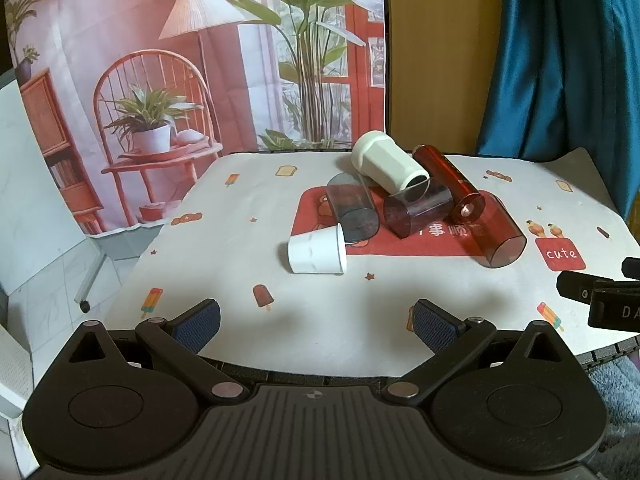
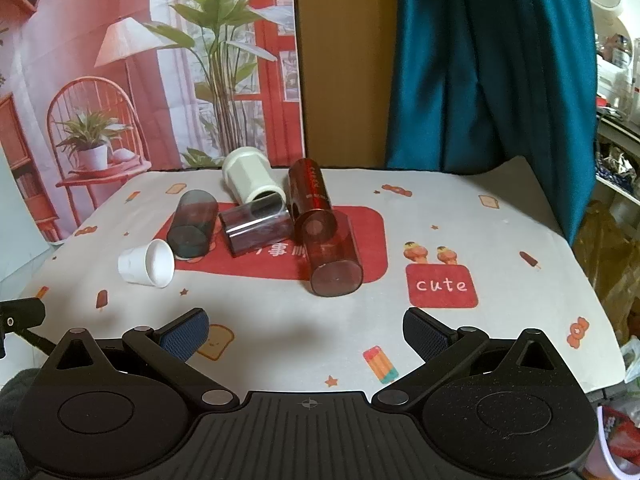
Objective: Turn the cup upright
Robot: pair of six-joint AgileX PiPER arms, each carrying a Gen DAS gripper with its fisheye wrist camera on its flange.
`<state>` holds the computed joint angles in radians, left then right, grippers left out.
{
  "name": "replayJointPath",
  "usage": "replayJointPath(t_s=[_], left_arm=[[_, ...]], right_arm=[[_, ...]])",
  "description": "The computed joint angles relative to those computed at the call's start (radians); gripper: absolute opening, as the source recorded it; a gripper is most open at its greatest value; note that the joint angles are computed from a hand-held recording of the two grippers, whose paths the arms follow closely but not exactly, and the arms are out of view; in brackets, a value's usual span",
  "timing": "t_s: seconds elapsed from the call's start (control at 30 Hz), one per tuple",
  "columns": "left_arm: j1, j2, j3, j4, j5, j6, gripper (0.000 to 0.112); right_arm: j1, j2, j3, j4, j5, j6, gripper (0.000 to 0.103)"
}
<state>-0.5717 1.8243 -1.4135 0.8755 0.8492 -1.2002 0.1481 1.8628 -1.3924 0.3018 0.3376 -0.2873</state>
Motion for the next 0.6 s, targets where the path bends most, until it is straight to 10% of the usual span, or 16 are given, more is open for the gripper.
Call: replayJointPath(t_s=[0.6], left_arm=[[0.001, 0.005, -0.011, -0.014, 0.008, 0.013, 0.103]], right_arm=[[0.0, 0.0, 0.001, 0.005, 0.001, -0.007, 0.103]])
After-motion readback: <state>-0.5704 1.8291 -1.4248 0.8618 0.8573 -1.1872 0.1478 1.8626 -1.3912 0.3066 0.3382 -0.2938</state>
